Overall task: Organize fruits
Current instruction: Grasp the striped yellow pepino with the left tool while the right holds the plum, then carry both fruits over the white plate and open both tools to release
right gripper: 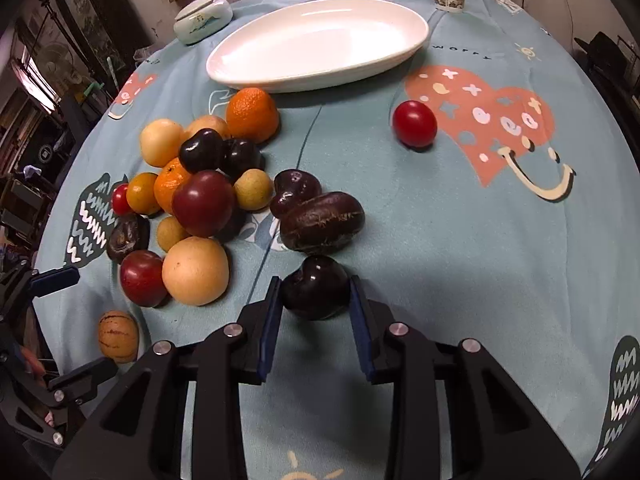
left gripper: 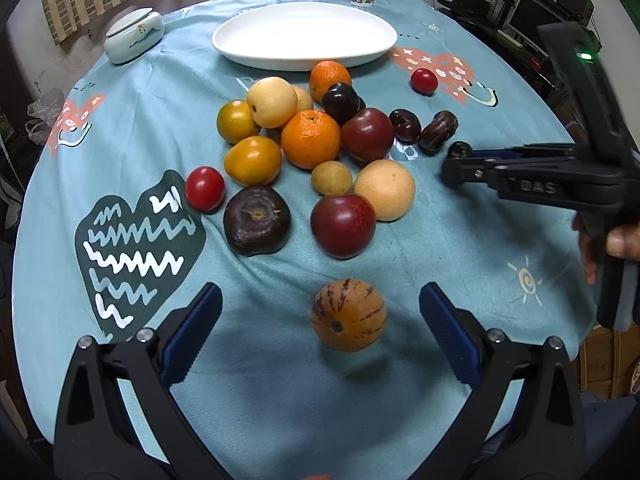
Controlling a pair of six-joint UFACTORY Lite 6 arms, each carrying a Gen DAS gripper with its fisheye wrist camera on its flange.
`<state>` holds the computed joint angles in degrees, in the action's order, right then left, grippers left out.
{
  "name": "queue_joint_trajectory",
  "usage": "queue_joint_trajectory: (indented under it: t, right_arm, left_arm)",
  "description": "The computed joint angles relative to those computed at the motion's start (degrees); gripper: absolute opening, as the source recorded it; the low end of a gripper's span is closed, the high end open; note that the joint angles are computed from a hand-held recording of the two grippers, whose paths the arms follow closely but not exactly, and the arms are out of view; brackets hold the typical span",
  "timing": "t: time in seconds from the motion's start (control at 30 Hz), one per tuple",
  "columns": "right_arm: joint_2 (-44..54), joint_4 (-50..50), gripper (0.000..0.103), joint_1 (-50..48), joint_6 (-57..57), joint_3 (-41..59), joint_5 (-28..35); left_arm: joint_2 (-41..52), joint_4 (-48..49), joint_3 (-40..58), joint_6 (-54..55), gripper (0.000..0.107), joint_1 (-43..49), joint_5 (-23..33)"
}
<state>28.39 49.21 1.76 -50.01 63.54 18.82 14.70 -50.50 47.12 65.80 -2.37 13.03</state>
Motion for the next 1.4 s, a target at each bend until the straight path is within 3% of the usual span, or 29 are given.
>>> queue_joint_trajectory:
  t: [0.07,0.13,0.27,0.33,0.47,0.7,1.03,1.4]
  right_arm:
    - [-1.7,1.4,0.033,-0.4,-1.7,-1.6,0.5]
    - [-3.0,2.3,0.033,-0.7,-2.9,-3.0,0.8]
    - [-5.2,4.9,0.033,-1.8,-5.7,-5.4,2.3]
    - [-5.8,5.6,0.033,-1.6,-6.2,-6.1,2.4]
    - [-7.9,6.8,0.033,-1.6,-7.5,-8.4,1.8]
    - [-12.2,8.0,0.033,-1.1,-7.8,-13.5,1.1]
    - [-18.1,11.2,0.033,2.6,-7.0,-19.3,-0.5]
    - [-20.4,12.8,0.033,4.9,-6.1,-19.1,-0.2]
  left_arm:
    - [1.3,3.6,0.9,-4.7,0.094,-0.5,-0.4]
    - [3.7,8.8,2.7,-10.8,0.075,-0.4,0.2]
    - [5.5,6.7,3.7,-8.6,0.062,-0.1,2.8]
    - [5.2,4.3,3.4,-5.4,0.041,-0.6,3.8]
    - [3.4,15.1,2.3,-15.6,0.040,-3.8,0.6]
    - [-2.5,24.6,2.8,-24.0,0.040,-5.6,-0.4]
    - [-4.3,24.0,6.4,-21.8,0.040,-5.1,3.0]
    - [-1.9,26.1,15.5,-22.4,0.040,-3.9,8.0]
